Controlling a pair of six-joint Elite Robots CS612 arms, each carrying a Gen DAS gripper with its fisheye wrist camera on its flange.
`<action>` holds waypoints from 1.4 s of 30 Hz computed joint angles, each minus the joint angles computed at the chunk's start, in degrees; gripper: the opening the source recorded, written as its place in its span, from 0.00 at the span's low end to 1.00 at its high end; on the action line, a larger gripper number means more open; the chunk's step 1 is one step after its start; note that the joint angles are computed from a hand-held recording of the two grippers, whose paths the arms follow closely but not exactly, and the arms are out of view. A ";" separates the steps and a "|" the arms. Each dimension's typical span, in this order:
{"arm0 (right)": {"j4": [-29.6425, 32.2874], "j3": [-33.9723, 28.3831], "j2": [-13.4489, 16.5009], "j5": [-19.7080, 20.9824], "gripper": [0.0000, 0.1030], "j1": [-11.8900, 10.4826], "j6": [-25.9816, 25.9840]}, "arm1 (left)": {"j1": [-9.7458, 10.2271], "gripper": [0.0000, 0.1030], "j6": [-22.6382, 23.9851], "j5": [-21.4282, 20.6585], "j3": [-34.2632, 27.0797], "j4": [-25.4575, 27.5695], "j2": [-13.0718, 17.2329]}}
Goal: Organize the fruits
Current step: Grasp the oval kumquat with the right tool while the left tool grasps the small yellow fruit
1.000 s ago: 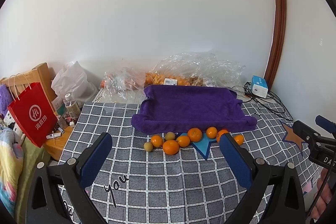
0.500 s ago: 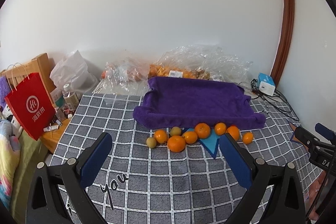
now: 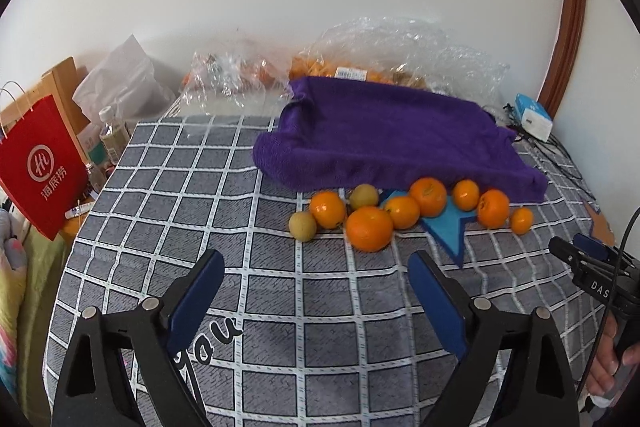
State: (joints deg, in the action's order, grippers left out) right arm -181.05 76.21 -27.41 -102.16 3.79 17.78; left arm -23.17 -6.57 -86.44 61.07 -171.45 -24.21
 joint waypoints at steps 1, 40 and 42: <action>0.19 -0.85 0.63 1.21 0.60 -0.24 0.11 | 0.00 0.89 0.10 0.34 -0.77 1.09 0.48; 2.88 -8.13 4.92 4.06 0.41 -1.02 -2.96 | 1.48 0.49 -0.25 -2.91 -16.46 13.21 9.22; 2.44 -7.57 4.71 4.19 0.41 -1.17 -2.83 | 1.31 0.34 0.24 -2.23 -16.45 12.44 9.33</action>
State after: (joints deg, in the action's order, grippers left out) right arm -178.61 68.64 -22.70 -97.97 2.62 14.95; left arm -21.86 -6.33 -88.67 44.62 -159.01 -14.88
